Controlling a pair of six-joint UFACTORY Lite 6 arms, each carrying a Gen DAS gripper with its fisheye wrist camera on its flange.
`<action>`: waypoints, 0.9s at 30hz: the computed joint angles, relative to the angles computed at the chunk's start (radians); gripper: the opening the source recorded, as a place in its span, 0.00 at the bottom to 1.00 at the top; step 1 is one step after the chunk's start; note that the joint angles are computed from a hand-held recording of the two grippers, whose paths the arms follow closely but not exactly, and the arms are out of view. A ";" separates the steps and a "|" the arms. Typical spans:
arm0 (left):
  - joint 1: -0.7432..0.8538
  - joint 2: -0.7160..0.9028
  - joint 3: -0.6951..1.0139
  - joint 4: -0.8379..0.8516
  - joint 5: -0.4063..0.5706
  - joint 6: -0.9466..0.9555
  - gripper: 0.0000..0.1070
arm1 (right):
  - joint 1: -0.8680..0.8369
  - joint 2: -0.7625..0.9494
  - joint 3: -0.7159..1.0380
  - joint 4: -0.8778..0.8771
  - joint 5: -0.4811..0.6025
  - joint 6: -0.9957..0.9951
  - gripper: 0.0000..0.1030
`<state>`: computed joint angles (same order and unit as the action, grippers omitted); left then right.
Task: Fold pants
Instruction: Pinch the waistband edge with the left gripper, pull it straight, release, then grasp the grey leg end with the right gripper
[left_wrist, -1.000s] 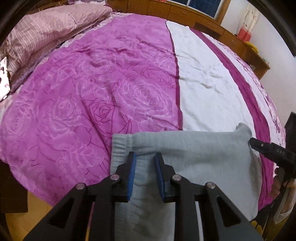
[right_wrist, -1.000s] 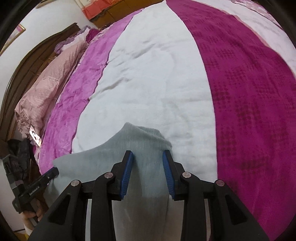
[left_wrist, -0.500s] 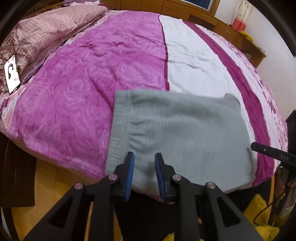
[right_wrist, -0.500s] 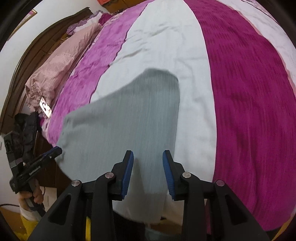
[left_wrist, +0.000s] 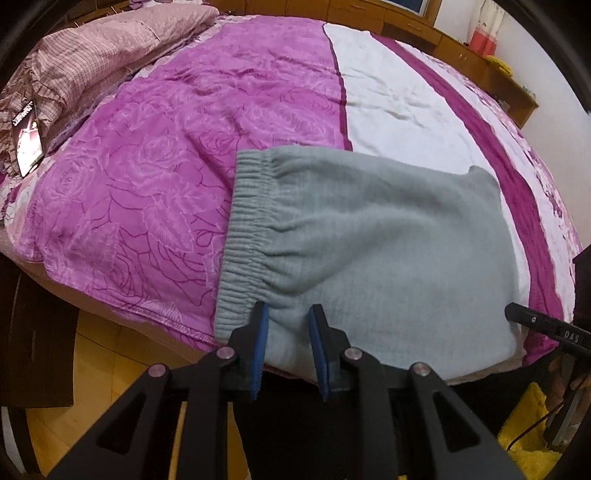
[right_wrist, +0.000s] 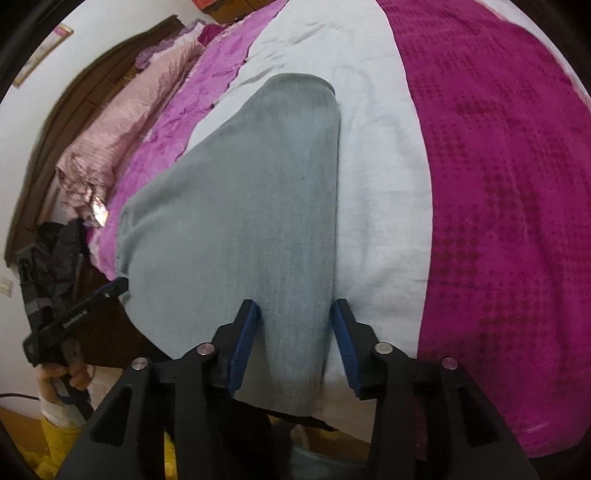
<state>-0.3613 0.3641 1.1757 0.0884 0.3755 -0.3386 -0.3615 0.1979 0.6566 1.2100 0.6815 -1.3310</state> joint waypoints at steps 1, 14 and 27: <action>-0.011 -0.022 -0.008 0.020 0.008 -0.028 0.23 | -0.007 0.002 0.010 -0.021 0.014 0.023 0.36; -0.114 0.011 0.067 0.124 0.031 -0.162 0.42 | 0.016 0.002 0.030 0.090 -0.001 0.027 0.37; -0.089 0.093 0.087 0.061 -0.012 -0.111 0.45 | -0.001 0.067 0.032 0.172 0.029 -0.092 0.44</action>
<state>-0.4501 0.4569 1.2623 0.1496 0.3632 -0.4498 -0.3627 0.2649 0.6882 1.3816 0.7110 -1.4233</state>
